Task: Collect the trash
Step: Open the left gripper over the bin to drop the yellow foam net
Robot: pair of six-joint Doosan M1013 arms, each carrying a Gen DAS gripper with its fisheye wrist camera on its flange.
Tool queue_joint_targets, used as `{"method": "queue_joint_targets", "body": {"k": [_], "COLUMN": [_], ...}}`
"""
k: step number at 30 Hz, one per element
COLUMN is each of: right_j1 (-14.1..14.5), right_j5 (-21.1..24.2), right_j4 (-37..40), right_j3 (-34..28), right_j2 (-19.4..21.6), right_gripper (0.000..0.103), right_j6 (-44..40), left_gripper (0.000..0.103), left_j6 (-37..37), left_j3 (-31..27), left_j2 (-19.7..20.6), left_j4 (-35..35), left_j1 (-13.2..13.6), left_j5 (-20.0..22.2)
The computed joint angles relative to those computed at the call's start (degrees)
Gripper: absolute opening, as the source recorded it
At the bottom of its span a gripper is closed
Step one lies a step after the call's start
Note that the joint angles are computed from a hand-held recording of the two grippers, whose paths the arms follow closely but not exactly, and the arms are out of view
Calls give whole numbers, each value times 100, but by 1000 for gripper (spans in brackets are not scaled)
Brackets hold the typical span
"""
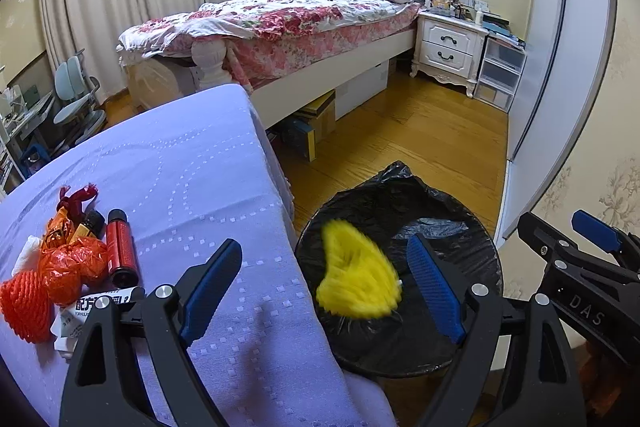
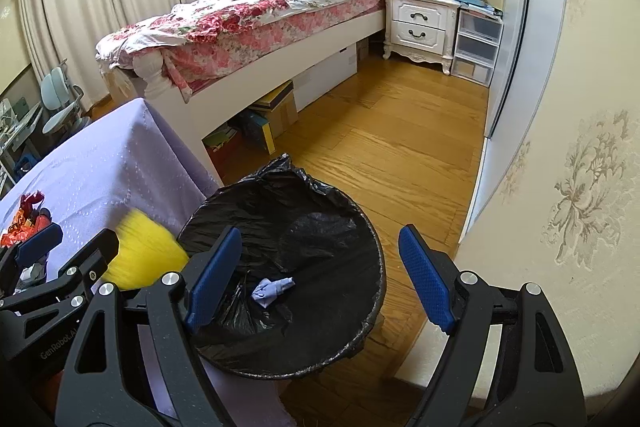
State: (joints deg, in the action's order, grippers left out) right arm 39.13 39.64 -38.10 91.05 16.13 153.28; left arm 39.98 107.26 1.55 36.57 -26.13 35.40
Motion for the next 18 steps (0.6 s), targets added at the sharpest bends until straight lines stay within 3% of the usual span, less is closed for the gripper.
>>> {"method": "queue_joint_targets", "body": {"k": [7,18], "right_j1": [9,168], "right_j5": [10,-58], "right_j4": [36,146], "right_j3": [14,-64], "right_j2": [-22,-5], "right_gripper": [79,79], "right_j6": [-14,-148], "left_gripper": [84,84], "left_j6": [-56,-475], "left_j3": [-17,227], "left_j2": [-58,-433], "left_j4": [-40,517], "left_j1": [15,52], "left_j5": [65,408]}}
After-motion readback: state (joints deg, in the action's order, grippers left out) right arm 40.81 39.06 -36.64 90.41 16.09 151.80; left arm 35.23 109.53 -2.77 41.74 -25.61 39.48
